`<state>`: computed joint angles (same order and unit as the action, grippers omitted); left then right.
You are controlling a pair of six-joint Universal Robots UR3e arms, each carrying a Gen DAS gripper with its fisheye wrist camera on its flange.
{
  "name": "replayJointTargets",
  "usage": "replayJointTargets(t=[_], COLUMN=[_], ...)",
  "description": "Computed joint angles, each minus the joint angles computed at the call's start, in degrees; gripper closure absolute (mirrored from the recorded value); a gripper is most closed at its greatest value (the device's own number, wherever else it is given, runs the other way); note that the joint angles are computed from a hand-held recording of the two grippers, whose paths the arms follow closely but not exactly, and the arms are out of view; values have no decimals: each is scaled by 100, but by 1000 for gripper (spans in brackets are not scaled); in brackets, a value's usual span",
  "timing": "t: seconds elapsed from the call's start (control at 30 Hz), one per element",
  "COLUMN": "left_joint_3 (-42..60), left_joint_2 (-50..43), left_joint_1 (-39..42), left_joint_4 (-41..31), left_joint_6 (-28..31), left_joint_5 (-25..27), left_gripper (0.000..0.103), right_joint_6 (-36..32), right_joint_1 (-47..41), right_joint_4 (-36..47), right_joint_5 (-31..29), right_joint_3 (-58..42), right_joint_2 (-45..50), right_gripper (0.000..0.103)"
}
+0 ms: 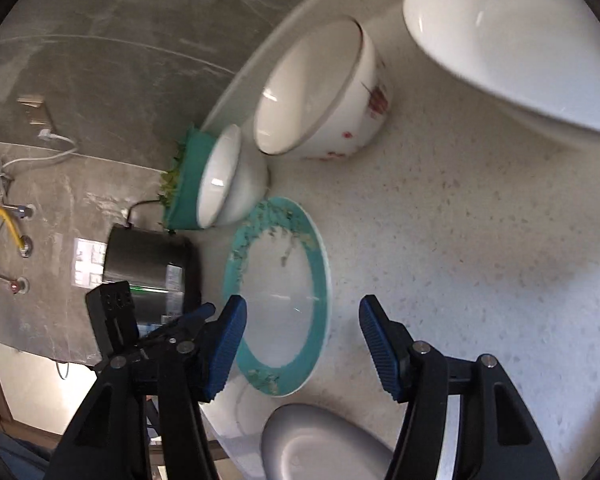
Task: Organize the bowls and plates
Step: 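Open both tools, releasing the grey plate, and move to the teal-rimmed plate, then close the left tool on the teal plate rim while the right tool grips it too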
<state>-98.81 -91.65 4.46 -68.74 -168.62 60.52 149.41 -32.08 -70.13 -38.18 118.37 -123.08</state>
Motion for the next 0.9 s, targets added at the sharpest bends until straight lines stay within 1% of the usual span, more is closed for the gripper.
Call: replayJointTargets(t=[0.03,0.13,0.3,0.33,0.4,0.47,0.53,0.63,0.7,0.8,0.87,0.9], left_joint_3=[52,67,356,333,264,299,397,464,469,509,482,466], left_joint_2=[-78,-163,-557,-548,-517,-567,-715,-837,-877,-926,-883,-891], left_joint_1=[35,83,41,41,81,96,26,-22,25,55,155,181], left_joint_4=[-59,-110,-166,-165,-153,-185,-178,-80,-89,-151,-267,-261], left_joint_6=[87,151,196,183,216,255,226,171,178,210,274,251], left_joint_5=[-19,-123,-70,-50,-136,-181,-192,-105,-168,-255,-340,-365], left_gripper=[26,26,28,28,29,40,63,71,71,71,71,73], right_joint_6=[161,383,653,447,444,479,555,568,558,513,461,449], right_joint_1=[129,383,762,641,636,724,855,880,896,859,817,803], right_joint_4=[-261,-632,-1133,-879,-912,-1005,-1163,-1190,-1185,-1103,-1031,-1006], right_joint_5=[-16,11,-9,3,26,34,22,25,22,34,-12,-18], right_joint_3=[72,114,92,64,81,70,74,114,121,118,115,115], right_joint_2=[138,387,716,668,708,786,870,892,929,932,913,909], right_gripper=[41,41,43,44,45,48,52,59,64,66,70,70])
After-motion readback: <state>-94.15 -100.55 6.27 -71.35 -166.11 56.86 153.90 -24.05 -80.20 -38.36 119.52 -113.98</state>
